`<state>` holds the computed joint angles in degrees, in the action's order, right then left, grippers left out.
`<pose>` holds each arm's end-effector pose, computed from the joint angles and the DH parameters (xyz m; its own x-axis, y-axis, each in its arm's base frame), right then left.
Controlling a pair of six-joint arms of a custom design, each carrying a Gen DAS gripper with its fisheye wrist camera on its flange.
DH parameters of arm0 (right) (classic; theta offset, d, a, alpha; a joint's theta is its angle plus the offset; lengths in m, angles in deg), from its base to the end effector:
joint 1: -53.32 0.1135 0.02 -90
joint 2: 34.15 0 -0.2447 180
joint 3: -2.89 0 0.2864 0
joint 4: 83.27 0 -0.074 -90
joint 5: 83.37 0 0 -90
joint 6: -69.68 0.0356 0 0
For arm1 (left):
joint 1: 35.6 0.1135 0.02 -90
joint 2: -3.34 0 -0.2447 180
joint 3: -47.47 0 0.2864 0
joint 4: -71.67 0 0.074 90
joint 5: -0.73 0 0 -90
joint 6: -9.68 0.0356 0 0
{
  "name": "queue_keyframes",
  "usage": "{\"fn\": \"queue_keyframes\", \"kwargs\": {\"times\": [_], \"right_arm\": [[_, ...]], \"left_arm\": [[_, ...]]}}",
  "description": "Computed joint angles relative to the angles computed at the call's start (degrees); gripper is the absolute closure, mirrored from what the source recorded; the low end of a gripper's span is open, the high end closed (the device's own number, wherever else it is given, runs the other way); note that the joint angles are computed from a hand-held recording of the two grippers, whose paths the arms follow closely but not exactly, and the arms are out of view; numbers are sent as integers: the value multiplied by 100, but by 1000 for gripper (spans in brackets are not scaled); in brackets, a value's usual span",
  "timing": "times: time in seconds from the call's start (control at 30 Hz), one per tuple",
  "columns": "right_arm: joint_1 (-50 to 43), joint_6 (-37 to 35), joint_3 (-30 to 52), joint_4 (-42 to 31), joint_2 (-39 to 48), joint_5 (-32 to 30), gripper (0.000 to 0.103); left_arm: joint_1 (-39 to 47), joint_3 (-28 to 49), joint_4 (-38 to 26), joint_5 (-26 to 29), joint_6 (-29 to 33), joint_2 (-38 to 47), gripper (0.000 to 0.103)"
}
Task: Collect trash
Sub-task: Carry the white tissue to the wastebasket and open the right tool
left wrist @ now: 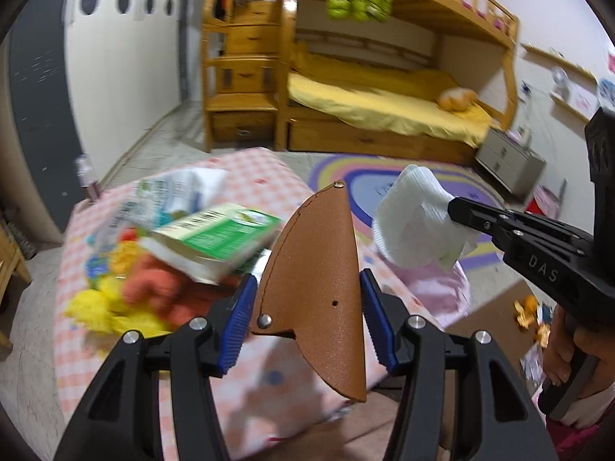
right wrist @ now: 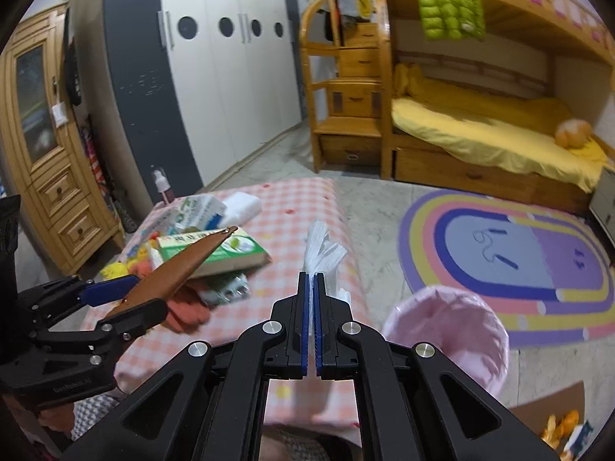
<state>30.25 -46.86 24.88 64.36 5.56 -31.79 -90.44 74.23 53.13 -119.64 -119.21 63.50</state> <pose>0.1650 -0.0462 0.1045 -0.6046 -0.1230 -0.7870 -0.3688 0.9189 0.1398 0.1310 -0.1547 0.0857 -0.6831 0.0291 -0.7298 0.1247 0.9892 -0.0772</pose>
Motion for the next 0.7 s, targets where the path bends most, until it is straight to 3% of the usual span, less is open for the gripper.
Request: {"fn": "queue_keyframes", "kwargs": {"times": [0.17,0.33,0.47,0.7], "right_arm": [[-1363,-904,106,131,938,-445,101],[-2356,-1609,573,958,2928,-525,101],[-2569,-1646,1029,1956,4466,-216,101],[-2517,-1401,2201,2485,6391,73,101]], "left_arm": [[-273,749,880,112,133,1719,50],[-376,1594,1352,301,383,3045,50],[-365,2455,1537,492,650,4119,50],[-89,3956,1633,1041,1209,5540,50]]}}
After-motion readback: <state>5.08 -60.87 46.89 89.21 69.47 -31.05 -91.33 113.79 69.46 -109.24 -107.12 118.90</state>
